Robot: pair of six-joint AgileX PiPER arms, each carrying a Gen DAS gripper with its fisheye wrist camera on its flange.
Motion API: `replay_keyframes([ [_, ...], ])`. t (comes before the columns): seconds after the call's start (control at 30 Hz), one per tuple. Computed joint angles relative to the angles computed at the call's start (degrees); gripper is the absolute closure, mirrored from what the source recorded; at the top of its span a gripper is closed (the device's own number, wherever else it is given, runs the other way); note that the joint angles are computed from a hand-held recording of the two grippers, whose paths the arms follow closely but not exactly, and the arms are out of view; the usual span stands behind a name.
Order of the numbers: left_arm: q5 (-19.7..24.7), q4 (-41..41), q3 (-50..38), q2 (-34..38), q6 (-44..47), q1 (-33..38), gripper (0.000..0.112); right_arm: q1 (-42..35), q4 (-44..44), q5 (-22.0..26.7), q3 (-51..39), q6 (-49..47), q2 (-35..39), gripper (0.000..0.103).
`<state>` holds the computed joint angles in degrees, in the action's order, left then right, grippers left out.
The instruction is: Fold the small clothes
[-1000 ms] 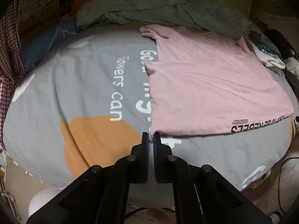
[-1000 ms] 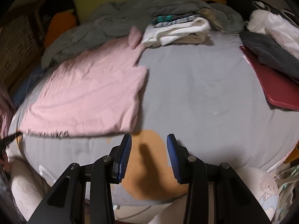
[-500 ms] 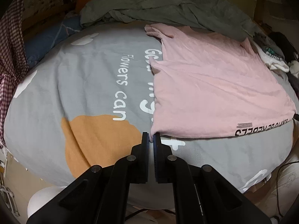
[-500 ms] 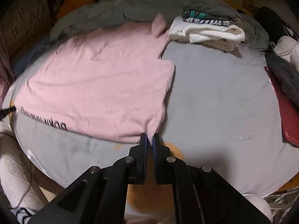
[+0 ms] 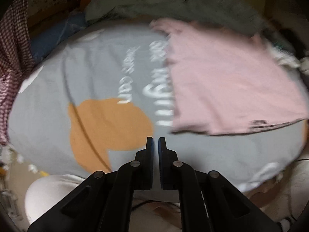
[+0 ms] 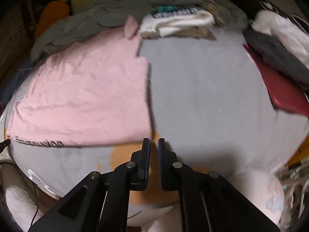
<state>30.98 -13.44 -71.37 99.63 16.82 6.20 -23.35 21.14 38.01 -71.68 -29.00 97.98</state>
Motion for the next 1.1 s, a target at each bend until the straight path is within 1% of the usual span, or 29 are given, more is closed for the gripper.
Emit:
replay_keyframes([
  [0.03,-1.62,-3.44,1.66,-2.33,4.00,-0.24,0.108,-0.77,1.04,-0.59,1.67,-0.64,-1.28,0.094],
  [0.07,-3.60,-4.58,2.90,-4.15,6.38,-1.02,0.107,-1.49,3.30,-0.84,2.31,-2.21,-2.02,0.094],
  [0.13,-6.18,-2.02,2.93,-5.90,5.94,-3.47,0.107,-2.46,8.37,-0.63,1.98,-5.72,-2.97,0.094],
  [0.17,-6.51,-2.89,1.66,-5.75,6.71,-4.45,0.107,-2.28,10.65,-0.49,1.70,-7.30,-3.49,0.094],
  [0.2,-5.74,-6.06,-0.58,-4.60,8.84,-4.91,0.107,-1.87,13.39,0.21,0.81,-9.63,-3.65,0.094],
  [0.23,-4.28,-7.09,-3.32,-2.72,8.67,-5.33,0.107,-0.87,15.69,1.34,-0.76,-11.97,-3.29,0.094],
  [0.27,-2.15,-5.83,-6.74,-0.14,6.42,-5.86,0.107,0.45,15.92,2.19,-2.37,-12.31,-2.65,0.093],
  [0.3,-0.14,-2.96,-9.85,2.49,3.00,-6.50,0.107,2.06,15.45,3.72,-4.73,-11.92,-1.39,0.093],
  [0.37,3.06,5.38,-14.02,7.14,-5.96,-7.96,0.107,4.90,15.51,8.51,-9.38,-11.41,2.31,0.093],
  [0.43,3.92,9.37,-13.16,8.77,-9.86,-8.15,0.107,7.89,11.33,9.67,-11.35,-7.26,4.98,0.093],
  [0.47,3.40,9.33,-11.32,8.58,-10.25,-7.84,0.107,9.03,8.40,8.96,-10.92,-5.57,5.33,0.093],
  [0.5,1.30,6.99,-8.00,6.96,-8.36,-6.97,0.107,10.16,4.46,6.93,-9.57,-3.22,5.17,0.093],
  [0.53,0.74,5.55,-5.83,5.55,-6.81,-6.22,0.107,10.75,0.43,4.47,-7.61,-0.78,4.75,0.093],
  [0.57,0.99,5.54,-4.68,4.60,-6.68,-5.92,0.107,10.55,-1.31,3.24,-6.25,0.14,4.46,0.093],
  [0.63,0.08,5.22,-2.20,2.07,-6.68,-5.57,0.107,8.96,-1.16,2.33,-3.89,-0.82,3.00,0.093],
  [0.67,-0.66,3.47,-1.24,0.41,-4.65,-5.30,0.106,9.13,-3.84,1.73,-3.07,1.31,1.86,0.093],
  [0.7,-1.40,2.28,-0.76,-0.74,-3.45,-5.73,0.105,9.48,-6.19,-0.11,-1.69,2.49,0.07,0.093],
  [0.73,-1.36,-0.91,-1.58,-1.33,-0.33,-5.76,0.101,9.85,-6.25,-1.19,-1.38,2.30,-0.75,0.093],
  [0.77,-0.60,-4.58,-3.89,-0.39,2.72,-5.92,0.095,9.67,-4.02,-0.58,-2.52,0.45,-0.84,0.093],
  [0.8,0.90,-8.81,-6.86,1.01,5.86,-6.03,0.093,9.20,0.51,1.61,-4.66,-2.89,-0.26,0.093],
  [0.83,2.57,-11.29,-9.79,2.81,7.31,-6.26,0.092,8.81,5.27,5.40,-8.47,-5.73,1.66,0.093],
  [0.87,5.23,-12.87,-13.90,5.46,8.02,-6.63,0.092,9.06,7.75,8.40,-11.80,-6.36,3.56,0.093],
  [0.9,7.61,-13.00,-17.96,8.39,7.66,-7.24,0.092,9.87,9.94,12.02,-16.09,-6.43,6.32,0.093],
  [0.93,9.31,-10.92,-22.19,11.69,5.20,-8.25,0.092,10.70,12.37,16.20,-20.30,-7.64,9.39,0.093],
  [0.97,11.15,-7.77,-26.44,15.06,1.90,-9.32,0.092,12.04,13.03,20.12,-24.50,-7.69,12.49,0.093],
  [1.0,13.61,-5.73,-30.74,18.43,0.42,-10.05,0.092,14.42,11.41,22.14,-28.42,-6.39,15.82,0.093],
  [1.03,15.57,-1.40,-35.53,22.07,-2.28,-11.18,0.091,16.67,7.74,21.88,-30.09,-4.36,17.20,0.092],
  [1.07,15.78,2.95,-38.61,24.54,-4.24,-12.16,0.091,19.34,2.28,19.55,-31.37,-1.90,18.55,0.093],
  [1.1,15.70,5.01,-40.56,25.92,-4.57,-12.66,0.091,21.58,-3.39,15.42,-30.67,0.43,18.76,0.093],
])
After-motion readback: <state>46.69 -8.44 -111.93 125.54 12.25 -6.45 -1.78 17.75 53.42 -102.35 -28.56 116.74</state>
